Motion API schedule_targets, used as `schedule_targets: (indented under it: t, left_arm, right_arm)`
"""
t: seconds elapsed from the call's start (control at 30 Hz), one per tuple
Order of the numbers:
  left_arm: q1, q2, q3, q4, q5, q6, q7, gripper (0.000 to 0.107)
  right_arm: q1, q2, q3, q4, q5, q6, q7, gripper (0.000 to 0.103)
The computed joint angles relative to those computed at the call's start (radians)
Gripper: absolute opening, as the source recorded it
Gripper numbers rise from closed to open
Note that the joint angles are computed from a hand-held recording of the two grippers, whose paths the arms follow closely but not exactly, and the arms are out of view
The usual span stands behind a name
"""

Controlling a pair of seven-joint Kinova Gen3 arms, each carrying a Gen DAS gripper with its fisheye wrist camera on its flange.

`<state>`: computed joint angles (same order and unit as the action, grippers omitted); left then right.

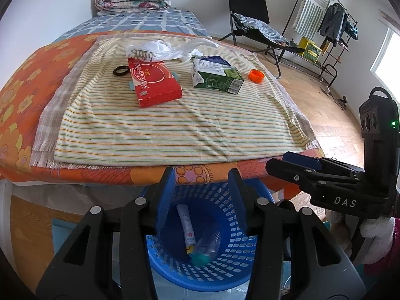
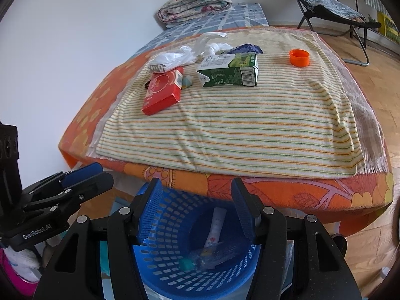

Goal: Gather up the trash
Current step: 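Move left tool to the white plastic bag while right tool approaches the milk carton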

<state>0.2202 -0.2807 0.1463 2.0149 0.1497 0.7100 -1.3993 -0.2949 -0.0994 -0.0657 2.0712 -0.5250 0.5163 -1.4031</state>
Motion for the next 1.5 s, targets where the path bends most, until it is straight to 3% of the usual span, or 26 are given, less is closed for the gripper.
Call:
schedule_targets:
  t: [0.1, 0.17, 0.33, 0.5, 0.57, 0.8, 1.23, 1.5]
  left_arm:
    - [0.002, 0.002, -0.007, -0.001, 0.006, 0.003, -0.003, 0.047]
    - [-0.001, 0.002, -0.013, -0.002, 0.008, 0.004, -0.008, 0.055]
    - [-0.007, 0.011, -0.027, -0.022, 0.019, 0.025, -0.024, 0.055]
    - [-0.024, 0.033, -0.047, -0.077, 0.032, 0.060, -0.035, 0.057]
    - [-0.033, 0.041, -0.057, -0.102, 0.038, 0.070, -0.046, 0.064]
    - [-0.065, 0.095, -0.049, -0.215, -0.007, 0.104, -0.060, 0.065]
    - [-0.145, 0.288, -0.100, -0.427, 0.070, 0.146, -0.114, 0.065]
    - [-0.211, 0.433, -0.104, -0.552, 0.135, 0.176, -0.071, 0.065]
  right_arm:
    - [0.002, 0.000, 0.006, -0.003, -0.010, 0.005, 0.007, 0.056]
    - [0.004, -0.002, 0.008, -0.005, -0.014, 0.008, 0.009, 0.056]
    - [0.013, 0.007, 0.032, -0.021, -0.072, 0.039, 0.056, 0.057]
    - [0.038, 0.016, 0.037, -0.047, -0.102, 0.068, 0.084, 0.065]
    - [0.047, 0.021, 0.034, -0.062, -0.099, 0.078, 0.084, 0.065]
    - [0.079, 0.056, 0.024, -0.146, -0.055, 0.122, 0.070, 0.071]
    - [0.144, 0.222, -0.004, -0.385, 0.056, 0.198, 0.106, 0.072]
    - [0.180, 0.353, -0.033, -0.539, 0.119, 0.199, 0.125, 0.072]
